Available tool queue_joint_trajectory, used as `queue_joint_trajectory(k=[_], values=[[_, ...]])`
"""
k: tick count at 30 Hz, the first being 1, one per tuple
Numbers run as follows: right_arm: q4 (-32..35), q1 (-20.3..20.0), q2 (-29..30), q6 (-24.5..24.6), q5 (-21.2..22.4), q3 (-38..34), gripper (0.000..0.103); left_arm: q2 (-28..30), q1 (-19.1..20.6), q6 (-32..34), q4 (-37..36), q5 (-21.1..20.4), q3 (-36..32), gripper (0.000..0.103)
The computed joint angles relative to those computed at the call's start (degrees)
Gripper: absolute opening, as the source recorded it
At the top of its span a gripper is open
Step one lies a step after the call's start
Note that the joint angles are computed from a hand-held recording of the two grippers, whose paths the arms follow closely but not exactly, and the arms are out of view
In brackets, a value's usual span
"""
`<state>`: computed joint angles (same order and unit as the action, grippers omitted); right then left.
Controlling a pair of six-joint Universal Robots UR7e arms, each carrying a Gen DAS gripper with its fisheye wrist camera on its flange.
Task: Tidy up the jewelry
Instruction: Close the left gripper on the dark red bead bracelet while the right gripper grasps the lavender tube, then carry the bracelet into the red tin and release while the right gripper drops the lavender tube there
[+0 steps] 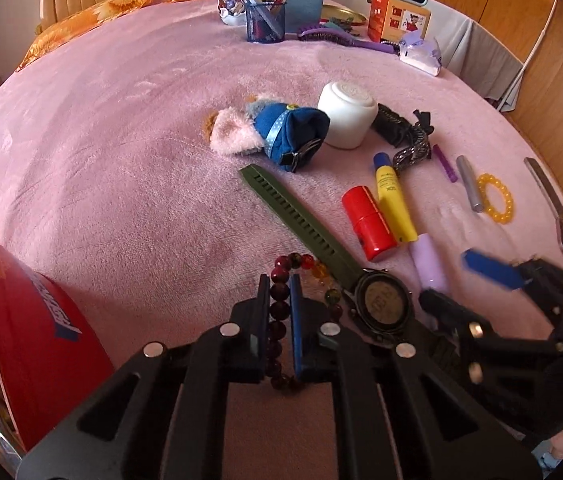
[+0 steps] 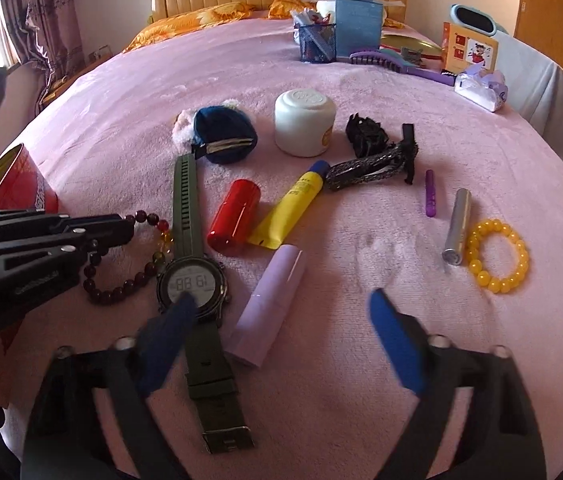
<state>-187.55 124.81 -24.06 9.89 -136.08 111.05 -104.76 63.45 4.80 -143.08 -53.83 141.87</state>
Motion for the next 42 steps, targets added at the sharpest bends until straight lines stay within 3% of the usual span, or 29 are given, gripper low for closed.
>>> queue_joint_trajectory(k=[2, 7, 14, 19, 23, 28, 32, 37, 42], values=[[1.3, 0.4, 0.6, 0.3, -1.2, -0.7, 0.024, -2.7, -1.1, -0.6, 1.6, -0.8, 0.0, 0.01], [-3.9, 1.8, -0.6, 1.2, -0.8, 1.4, 0.022, -9.1, -3.8, -1.5, 5.1, -2.8, -0.4, 0.01], [-7.0, 6.8, -2.4, -1.9, -1.4, 1.1, 0.022, -18.1, -8.2, -2.5, 9.6, -3.9, -1.6, 0.01], [-7.6, 10.8, -1.7, -6.4, 1.3, -2.6, 0.022, -25.2, -10.3, -2.1, 13.5, -2.2, -4.3, 0.01], [-4.1, 13.4, 0.8, -9.4, 4.5, -8.2, 0.022, -30.0, -9.5, -0.3, 15.8, 0.2, -6.5, 0.01], [4.1, 15.3, 5.7, -11.3, 9.2, -17.3, 0.022, -31.7, -2.1, 5.1, 12.5, 0.9, -8.8, 0.01], [12.1, 16.5, 11.1, -12.0, 11.7, -26.0, 0.022, -28.2, 9.9, 11.0, 6.3, -3.8, -11.2, 0.01], [24.7, 17.3, 18.2, -11.6, 11.3, -38.2, 0.022, -22.8, 23.2, 16.1, 0.6, -10.6, -13.7, 0.01], [34.0, 17.1, 22.7, -9.5, 9.4, -46.0, 0.022, -17.7, 30.0, 19.3, -2.2, -13.2, -16.0, 0.01]])
